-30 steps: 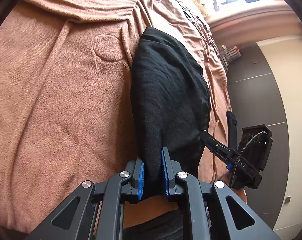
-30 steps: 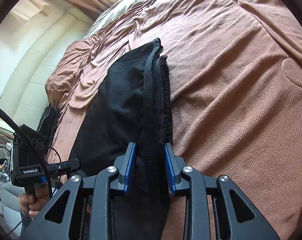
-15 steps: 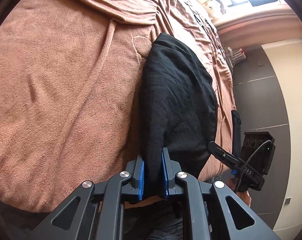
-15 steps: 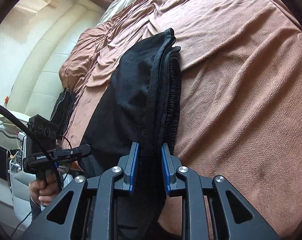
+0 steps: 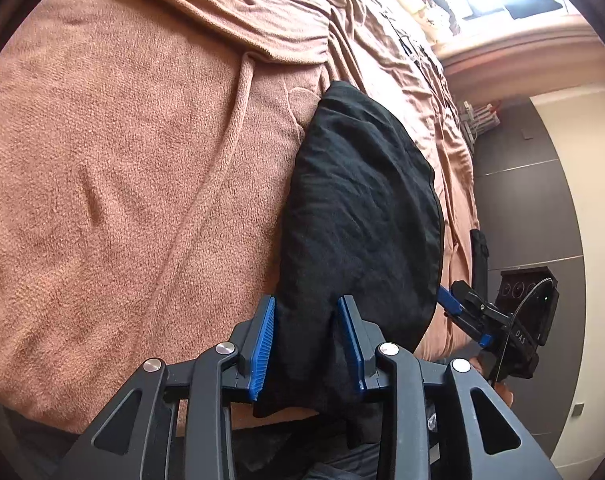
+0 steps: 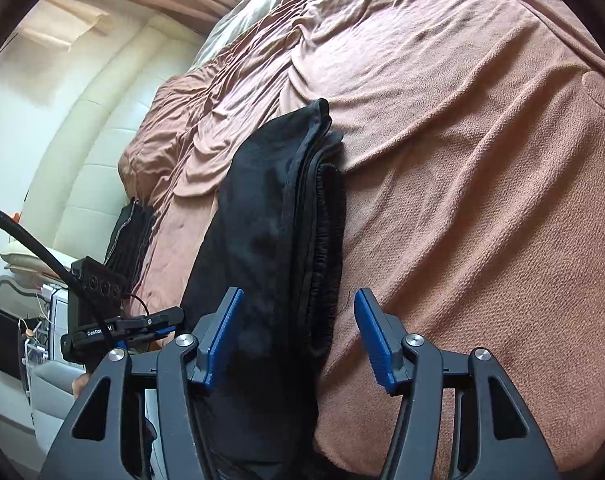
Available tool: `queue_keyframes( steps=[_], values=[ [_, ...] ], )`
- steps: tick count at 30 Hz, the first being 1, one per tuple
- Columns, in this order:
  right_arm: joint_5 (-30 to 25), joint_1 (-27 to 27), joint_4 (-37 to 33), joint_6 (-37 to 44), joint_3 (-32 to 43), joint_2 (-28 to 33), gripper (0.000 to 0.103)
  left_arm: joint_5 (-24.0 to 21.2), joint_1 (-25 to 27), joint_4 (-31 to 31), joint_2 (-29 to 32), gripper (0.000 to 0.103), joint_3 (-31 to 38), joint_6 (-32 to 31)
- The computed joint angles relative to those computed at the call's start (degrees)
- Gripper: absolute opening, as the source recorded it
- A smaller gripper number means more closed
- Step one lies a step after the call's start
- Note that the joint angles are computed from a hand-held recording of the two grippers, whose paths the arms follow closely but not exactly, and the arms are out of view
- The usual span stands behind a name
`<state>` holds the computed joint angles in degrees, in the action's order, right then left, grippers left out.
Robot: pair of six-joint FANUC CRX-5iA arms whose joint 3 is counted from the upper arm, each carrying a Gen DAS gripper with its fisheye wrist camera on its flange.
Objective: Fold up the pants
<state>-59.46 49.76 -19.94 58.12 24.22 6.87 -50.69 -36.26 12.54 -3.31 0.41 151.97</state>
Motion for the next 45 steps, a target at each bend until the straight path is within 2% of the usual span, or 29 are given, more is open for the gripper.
queue_keyframes(
  steps=[2,15,24,33,34,39,45],
  values=[
    [0.4,-0.8,-1.6,0.2,0.2,0.7,0.057,0.0,0.5,-0.3,-0.2,0.038,0.0,-0.1],
    [-1.8,-2.5,-5.4,1.5,7.7,8.3,0.058,0.3,4.4,3.4,2.5,0.038,1.7,-6.4],
    [-3.7,-6.6,-15.5,6.1,10.5,11.2,0.058,2.2,6.5,8.1,4.4,0.038,0.5,-12.4],
    [-4.3,-8.1,-19.5,9.5,13.7,14.3,0.058,4.1,8.1,12.4,6.4,0.038,0.2,-17.2],
    [-4.2,-8.2,-19.5,9.8,13.9,14.5,0.057,4.2,8.4,12.8,6.7,0.038,0.3,-17.8],
    [-3.5,-8.0,-19.2,10.1,13.1,14.3,0.038,4.3,9.5,13.9,8.7,0.038,1.9,-20.4],
    [-3.0,-7.8,-19.0,10.2,12.4,13.8,0.035,2.9,10.5,13.4,11.8,0.038,6.2,-23.0]
  ],
)
